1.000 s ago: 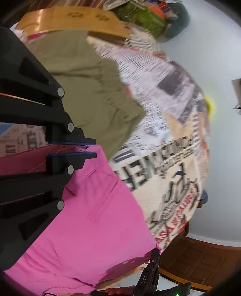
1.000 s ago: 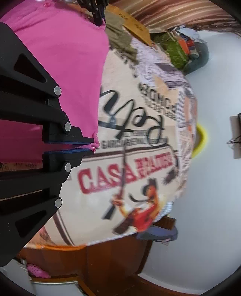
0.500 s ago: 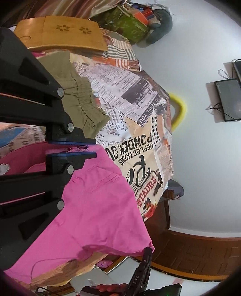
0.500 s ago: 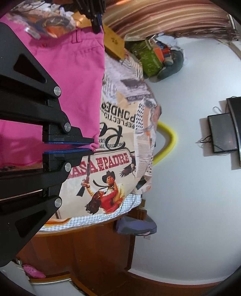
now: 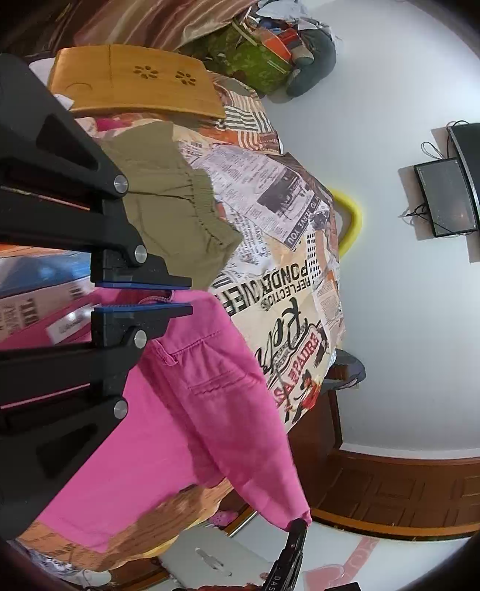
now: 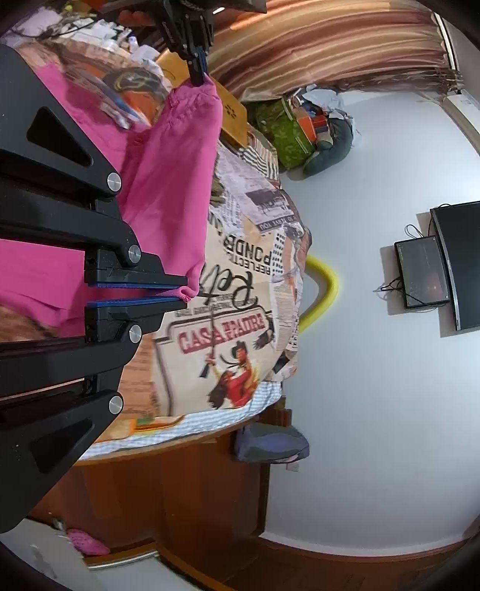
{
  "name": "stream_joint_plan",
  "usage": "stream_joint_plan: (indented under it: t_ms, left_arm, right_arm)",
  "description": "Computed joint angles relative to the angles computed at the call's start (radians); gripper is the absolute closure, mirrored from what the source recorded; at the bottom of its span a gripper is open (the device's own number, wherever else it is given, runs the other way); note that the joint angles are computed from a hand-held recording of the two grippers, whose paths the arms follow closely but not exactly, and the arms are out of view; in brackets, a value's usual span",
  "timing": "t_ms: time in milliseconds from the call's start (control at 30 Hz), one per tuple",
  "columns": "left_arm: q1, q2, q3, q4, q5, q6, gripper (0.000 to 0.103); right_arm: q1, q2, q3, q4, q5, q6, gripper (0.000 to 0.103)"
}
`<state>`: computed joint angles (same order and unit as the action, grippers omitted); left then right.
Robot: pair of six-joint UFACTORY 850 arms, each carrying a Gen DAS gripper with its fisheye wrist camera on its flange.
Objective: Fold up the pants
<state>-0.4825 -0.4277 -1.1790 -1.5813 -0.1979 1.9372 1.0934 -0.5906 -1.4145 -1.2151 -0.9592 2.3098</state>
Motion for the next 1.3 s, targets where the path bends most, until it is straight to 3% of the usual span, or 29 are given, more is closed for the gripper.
stream_joint_plan:
  t_ms: [267, 500, 900, 1100, 1300]
  left_arm:
    - [0.011, 0.115, 0.182, -0.237, -0.031, 0.277, 0.097]
    - [0.022, 0.174, 0.300, -0.352, -0.047, 0.424, 0.097]
    - [0.016, 0.231, 0.471, -0.593, -0.060, 0.732, 0.097]
    - [0.025, 0.220, 0.501, -0.578, -0.050, 0.710, 0.097]
    - [0.043, 0.242, 0.533, -0.507, -0.061, 0.633, 0.096]
  right_arm:
    - [0.081, -0.013, 0.005, 0.035, -0.023, 0.065, 0.099]
    - [0.141, -0.041, -0.006, 0.067, -0.041, 0.103, 0.099]
    - [0.198, -0.111, -0.023, 0.166, 0.017, 0.161, 0.099]
    - [0.214, -0.136, -0.034, 0.201, 0.053, 0.180, 0.098]
    - [0.220, -0.188, -0.114, 0.352, 0.042, -0.016, 0.095]
